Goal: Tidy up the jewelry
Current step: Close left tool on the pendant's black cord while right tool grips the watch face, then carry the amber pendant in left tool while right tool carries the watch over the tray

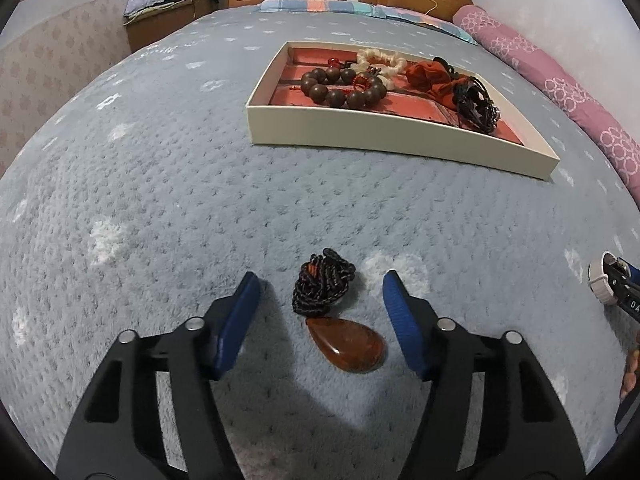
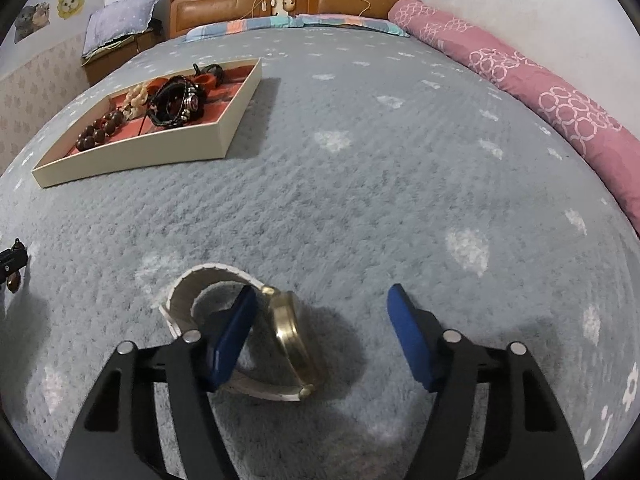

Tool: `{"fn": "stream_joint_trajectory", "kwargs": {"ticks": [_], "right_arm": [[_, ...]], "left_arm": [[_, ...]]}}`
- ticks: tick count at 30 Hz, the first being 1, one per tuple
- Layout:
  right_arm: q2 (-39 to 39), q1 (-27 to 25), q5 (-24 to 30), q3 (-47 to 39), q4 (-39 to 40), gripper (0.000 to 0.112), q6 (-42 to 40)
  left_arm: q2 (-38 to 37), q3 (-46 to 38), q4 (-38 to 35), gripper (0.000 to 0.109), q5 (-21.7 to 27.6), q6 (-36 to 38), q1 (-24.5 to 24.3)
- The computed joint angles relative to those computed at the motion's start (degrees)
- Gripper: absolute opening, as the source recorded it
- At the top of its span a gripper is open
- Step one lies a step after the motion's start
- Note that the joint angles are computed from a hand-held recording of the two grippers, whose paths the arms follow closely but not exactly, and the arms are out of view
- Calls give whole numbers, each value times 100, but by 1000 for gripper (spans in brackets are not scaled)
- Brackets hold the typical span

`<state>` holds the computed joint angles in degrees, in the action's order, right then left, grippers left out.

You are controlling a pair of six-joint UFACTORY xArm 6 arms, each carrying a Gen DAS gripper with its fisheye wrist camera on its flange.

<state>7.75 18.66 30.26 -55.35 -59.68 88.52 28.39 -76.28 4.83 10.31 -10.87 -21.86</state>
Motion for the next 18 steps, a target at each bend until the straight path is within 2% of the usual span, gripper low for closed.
{"fn": "stream_joint_trajectory", "kwargs": {"ticks": [1, 2, 4, 6, 9, 12, 18], "right_arm": [[5, -4, -27, 2, 0, 61, -5], [14, -11, -72, 3, 2, 60, -22], [29, -9, -108, -4, -16, 56, -34], [38, 2, -100, -13, -34, 52, -33], [52, 13, -134, -36, -28, 40, -119], [59, 12, -213, -50, 0, 22, -209], [13, 113, -32, -64, -143, 16, -97]], "left_arm": [[-3, 7, -126, 48, -8, 143, -16], [20, -25, -13, 45, -8, 100, -17], [40, -55, -126, 33, 8, 266, -38], [39, -48, -90, 26, 0, 207, -30], [30, -25, -354, 25, -34, 408, -38], [23, -19, -377, 24, -38, 428, -40], [-52, 96, -340, 23, -174, 444, -41]]}}
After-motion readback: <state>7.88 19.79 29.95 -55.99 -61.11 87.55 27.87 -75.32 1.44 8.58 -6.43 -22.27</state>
